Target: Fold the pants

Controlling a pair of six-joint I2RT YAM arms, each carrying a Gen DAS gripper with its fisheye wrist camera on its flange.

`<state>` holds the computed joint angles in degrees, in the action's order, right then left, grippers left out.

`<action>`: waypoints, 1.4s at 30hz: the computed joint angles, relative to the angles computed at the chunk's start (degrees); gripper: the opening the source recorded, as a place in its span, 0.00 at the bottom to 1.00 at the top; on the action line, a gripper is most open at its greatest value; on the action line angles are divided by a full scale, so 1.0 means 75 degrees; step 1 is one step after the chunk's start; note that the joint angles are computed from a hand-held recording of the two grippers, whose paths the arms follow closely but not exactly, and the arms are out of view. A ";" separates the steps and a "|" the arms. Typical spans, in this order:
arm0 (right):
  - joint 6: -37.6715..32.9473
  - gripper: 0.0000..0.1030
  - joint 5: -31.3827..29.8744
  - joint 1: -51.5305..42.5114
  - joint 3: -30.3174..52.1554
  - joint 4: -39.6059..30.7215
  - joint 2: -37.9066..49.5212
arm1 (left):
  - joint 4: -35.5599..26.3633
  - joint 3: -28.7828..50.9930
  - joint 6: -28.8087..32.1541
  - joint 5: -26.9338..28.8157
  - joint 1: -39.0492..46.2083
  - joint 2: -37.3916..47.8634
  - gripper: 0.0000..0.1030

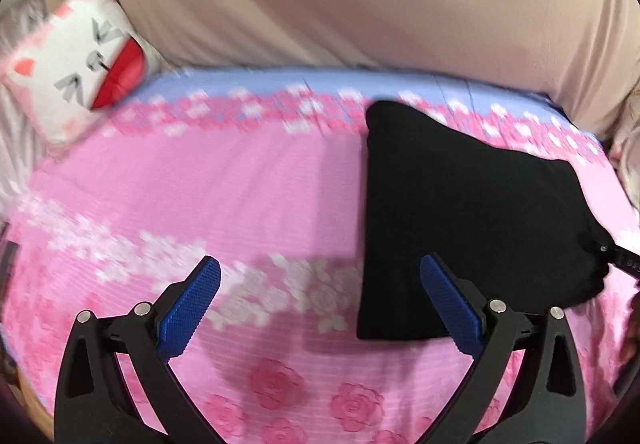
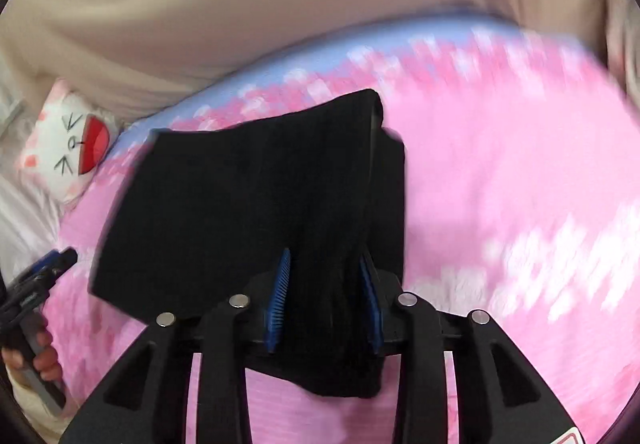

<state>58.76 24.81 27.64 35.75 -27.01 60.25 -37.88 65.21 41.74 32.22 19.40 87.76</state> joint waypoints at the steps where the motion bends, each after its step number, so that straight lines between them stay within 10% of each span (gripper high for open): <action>1: 0.0219 0.39 0.0210 0.0204 -0.0194 0.0109 -0.0325 | -0.0208 0.0105 0.0026 0.0004 -0.0028 0.0122 0.95; 4: 0.1140 0.68 0.1204 0.1045 0.0246 -0.1159 -0.0764 | -0.0748 0.0448 0.0089 0.0295 -0.0017 0.0466 0.95; 8: 0.1452 0.71 0.1233 0.1229 0.0478 -0.1891 -0.0825 | -0.0742 0.0527 -0.0153 0.0265 -0.0378 0.0756 0.95; 16: 0.1582 0.67 -0.0639 0.0298 -0.1268 0.0659 -0.1297 | -0.2026 0.1348 -0.0246 0.0614 -0.1011 0.2111 0.92; 17: 0.1570 0.59 -0.0608 0.0288 -0.1471 0.1040 -0.1354 | -0.1950 0.1324 -0.0271 0.0716 -0.1004 0.2136 0.87; 18: 0.1544 0.44 -0.0549 0.0315 -0.1464 0.1212 -0.1192 | -0.2179 0.1443 0.0048 0.1019 -0.0966 0.2233 0.59; 21: 0.1412 0.31 -0.0255 0.0674 -0.1109 0.0859 -0.1433 | -0.2940 0.1831 0.0520 0.1210 -0.0793 0.2180 0.34; 24: 0.1544 0.29 0.0259 0.1512 -0.0641 0.0186 -0.1895 | -0.4216 0.2297 0.1607 0.1500 -0.0283 0.2023 0.30; 28: 0.2796 0.38 0.1193 0.3303 -0.0168 -0.1237 -0.1856 | -0.5398 0.2236 0.2999 0.1092 0.0452 0.1826 0.33; 33: 0.5633 0.55 0.2239 0.5061 -0.0536 -0.2632 -0.1374 | -0.3975 0.0737 0.3046 0.0498 0.0961 0.0860 0.53; 37: 0.7823 0.71 0.3403 0.6725 0.1111 -0.5876 -0.0096 | -0.3452 0.0324 0.3234 0.1494 0.1548 -0.0534 0.92; 42: 0.3700 0.69 0.2284 0.4347 0.0154 -0.2460 -0.1242 | -0.4026 -0.0374 0.4339 0.2366 0.1131 -0.1825 0.95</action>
<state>86.51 41.94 60.24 36.90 -45.46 50.94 -68.08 62.40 74.29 49.96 27.88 74.07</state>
